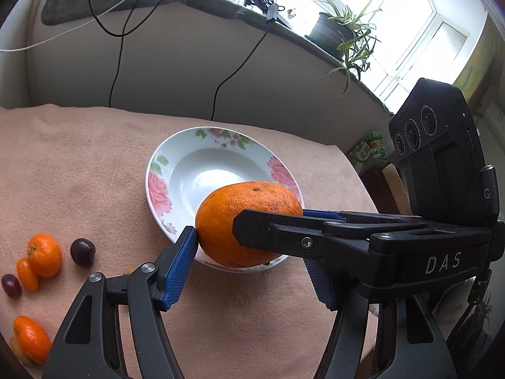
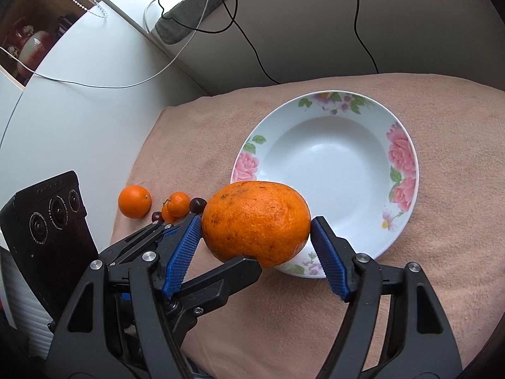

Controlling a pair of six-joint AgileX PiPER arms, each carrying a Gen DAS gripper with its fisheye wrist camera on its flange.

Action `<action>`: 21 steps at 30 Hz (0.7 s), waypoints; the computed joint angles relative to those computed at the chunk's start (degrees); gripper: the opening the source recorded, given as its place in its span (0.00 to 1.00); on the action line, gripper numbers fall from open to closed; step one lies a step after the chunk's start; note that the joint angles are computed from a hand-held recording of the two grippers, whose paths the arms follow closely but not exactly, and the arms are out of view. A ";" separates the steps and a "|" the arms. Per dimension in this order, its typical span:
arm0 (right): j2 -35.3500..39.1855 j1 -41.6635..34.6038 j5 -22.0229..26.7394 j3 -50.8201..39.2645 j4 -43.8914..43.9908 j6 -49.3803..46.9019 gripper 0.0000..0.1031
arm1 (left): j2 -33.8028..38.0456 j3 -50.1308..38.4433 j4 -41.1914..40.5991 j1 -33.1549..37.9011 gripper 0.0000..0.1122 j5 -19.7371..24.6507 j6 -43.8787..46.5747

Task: Organize fruits
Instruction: 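Carry the held orange onto the plate and open the right tool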

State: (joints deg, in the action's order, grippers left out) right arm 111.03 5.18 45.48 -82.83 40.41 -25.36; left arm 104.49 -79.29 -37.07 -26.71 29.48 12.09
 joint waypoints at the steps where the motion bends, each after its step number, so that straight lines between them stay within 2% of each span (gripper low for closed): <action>1: 0.28 -0.45 0.18 0.04 0.31 -0.23 0.72 | 0.42 -0.42 0.35 -0.20 0.59 0.21 -0.47; 13: 2.93 -2.67 1.81 -1.90 1.32 0.44 0.73 | 3.88 -4.58 3.24 -1.05 0.59 2.18 -3.47; 16: 2.59 -3.31 0.83 -1.53 2.87 -1.26 0.73 | 4.36 -5.65 9.54 -1.91 0.57 0.50 -8.36; 18: 2.19 -3.92 0.87 -1.65 4.54 -2.97 0.73 | 5.06 -6.71 10.90 -1.71 0.57 0.22 -9.47; 21: 1.15 -3.98 -0.85 -1.82 3.49 -2.26 0.73 | 6.44 -8.75 16.84 -1.99 0.57 -0.03 -14.47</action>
